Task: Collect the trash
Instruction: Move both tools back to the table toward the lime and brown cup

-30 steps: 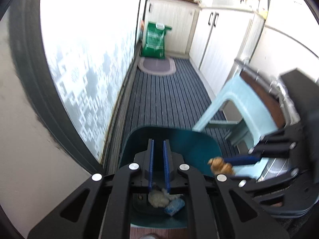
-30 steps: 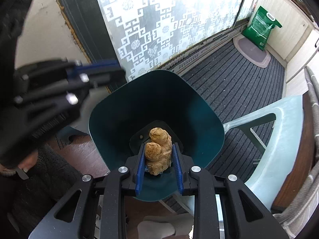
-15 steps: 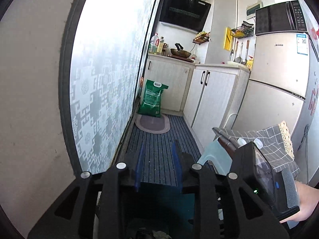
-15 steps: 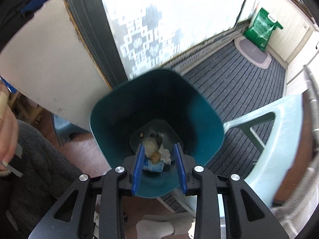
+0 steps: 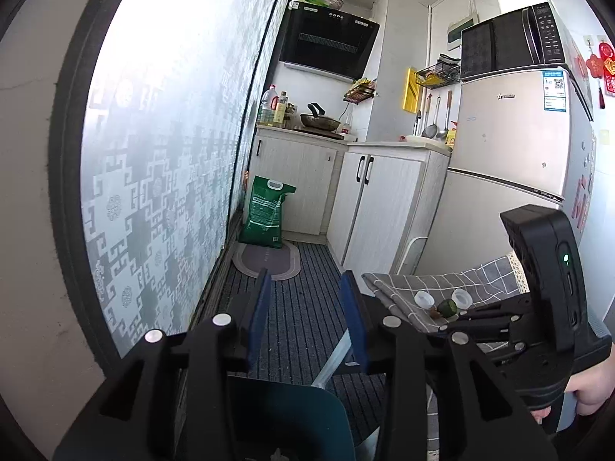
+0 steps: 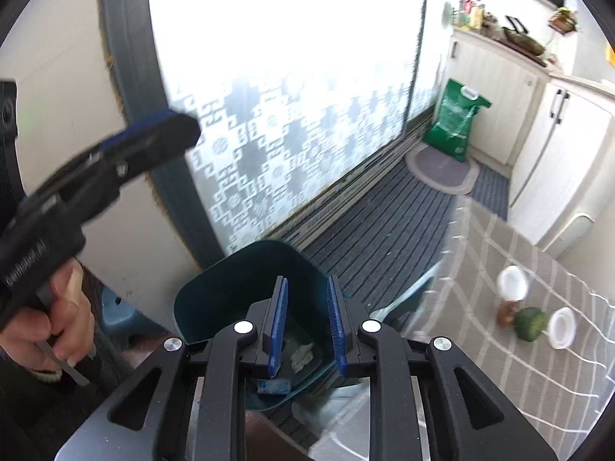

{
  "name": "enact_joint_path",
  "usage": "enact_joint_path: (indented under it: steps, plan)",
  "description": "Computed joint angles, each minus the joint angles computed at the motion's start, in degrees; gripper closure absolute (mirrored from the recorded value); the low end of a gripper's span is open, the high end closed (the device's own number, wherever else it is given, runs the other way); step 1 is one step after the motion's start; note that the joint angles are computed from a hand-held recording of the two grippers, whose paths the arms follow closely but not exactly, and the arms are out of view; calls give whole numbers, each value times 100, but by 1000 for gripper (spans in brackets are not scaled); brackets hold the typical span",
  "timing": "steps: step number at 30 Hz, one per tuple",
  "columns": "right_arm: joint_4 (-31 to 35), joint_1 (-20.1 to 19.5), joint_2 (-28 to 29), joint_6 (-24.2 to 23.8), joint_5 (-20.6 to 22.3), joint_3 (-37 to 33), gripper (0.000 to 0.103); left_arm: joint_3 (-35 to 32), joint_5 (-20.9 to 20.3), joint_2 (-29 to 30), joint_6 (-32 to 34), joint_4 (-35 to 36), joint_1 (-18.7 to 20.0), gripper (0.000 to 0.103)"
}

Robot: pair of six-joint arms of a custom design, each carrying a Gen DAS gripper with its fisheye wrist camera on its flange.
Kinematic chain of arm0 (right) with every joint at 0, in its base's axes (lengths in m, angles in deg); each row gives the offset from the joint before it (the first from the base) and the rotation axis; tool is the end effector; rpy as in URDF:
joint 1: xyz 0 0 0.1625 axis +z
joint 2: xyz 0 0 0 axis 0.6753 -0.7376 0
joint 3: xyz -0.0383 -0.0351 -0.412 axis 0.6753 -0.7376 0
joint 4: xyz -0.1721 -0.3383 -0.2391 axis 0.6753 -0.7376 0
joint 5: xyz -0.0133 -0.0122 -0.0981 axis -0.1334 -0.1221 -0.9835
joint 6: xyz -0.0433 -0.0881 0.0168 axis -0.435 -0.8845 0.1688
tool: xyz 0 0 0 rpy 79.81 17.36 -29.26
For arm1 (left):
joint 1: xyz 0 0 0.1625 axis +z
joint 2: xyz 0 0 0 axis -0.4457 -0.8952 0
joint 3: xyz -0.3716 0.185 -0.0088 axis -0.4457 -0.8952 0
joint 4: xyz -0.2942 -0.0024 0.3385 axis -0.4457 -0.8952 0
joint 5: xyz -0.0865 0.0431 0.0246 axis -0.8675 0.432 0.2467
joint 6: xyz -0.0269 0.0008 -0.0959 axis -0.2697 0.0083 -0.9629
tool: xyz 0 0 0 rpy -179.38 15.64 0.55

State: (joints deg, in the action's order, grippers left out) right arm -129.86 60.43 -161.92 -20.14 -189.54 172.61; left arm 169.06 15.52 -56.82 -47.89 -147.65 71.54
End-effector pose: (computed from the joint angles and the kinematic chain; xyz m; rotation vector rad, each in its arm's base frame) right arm 0.1956 -0.4834 0.2669 0.7400 -2.3007 0.7308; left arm -0.2913 -0.5336 0.1505 1.1545 2.4406 -1.3361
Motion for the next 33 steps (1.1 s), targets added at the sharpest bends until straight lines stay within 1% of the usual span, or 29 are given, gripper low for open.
enact_joint_path:
  steps: [2, 4, 6, 12, 13, 14, 16, 18, 20, 22, 25, 26, 30, 33]
  plan:
    - [-115, -95, -163, -11, 16, 57, 82, -7, 3, 59, 30, -41, -42, 58]
    - [-76, -168, -281, 12, 12, 56, 82, -20, -15, 102, 46, 4, -75, 58]
    - [-238, -227, -385, -49, -46, 123, 82, -53, -54, 164, 16, 54, -101, 58]
    - [-387, -504, -755, -136, -8, 282, 82, -198, -164, 399, -25, 169, -241, 58]
    - [-383, -542, -825, -135, -20, 305, 80, -217, -191, 440, -22, 178, -267, 58]
    - [-384, -581, -918, -133, -27, 343, 76, -253, -212, 495, -16, 196, -290, 58]
    - [-499, -651, -1034, -179, -38, 413, 72, -311, -270, 573, -51, 268, -328, 58]
    - [-589, -767, -1161, -186, -8, 460, 71, -398, -333, 660, -110, 397, -362, 57]
    - [-558, -883, -1286, -90, 46, 481, 71, -498, -402, 755, -165, 536, -398, 57]
    - [-509, -951, -1313, -160, 24, 431, 70, -593, -468, 849, -206, 653, -422, 55]
    - [-398, -1052, -1328, -241, 80, 332, 64, -755, -624, 992, -261, 979, -430, 55]
    - [-358, -1111, -1333, -247, 127, 287, 64, -809, -675, 1039, -247, 1097, -435, 54]
    - [-5, -1312, -1334, -231, 312, 50, 64, -998, -489, 1237, -198, 1421, -484, 53]
    - [247, -1399, -1231, -273, 430, -145, 64, -1178, -452, 1335, -321, 1819, -418, 52]
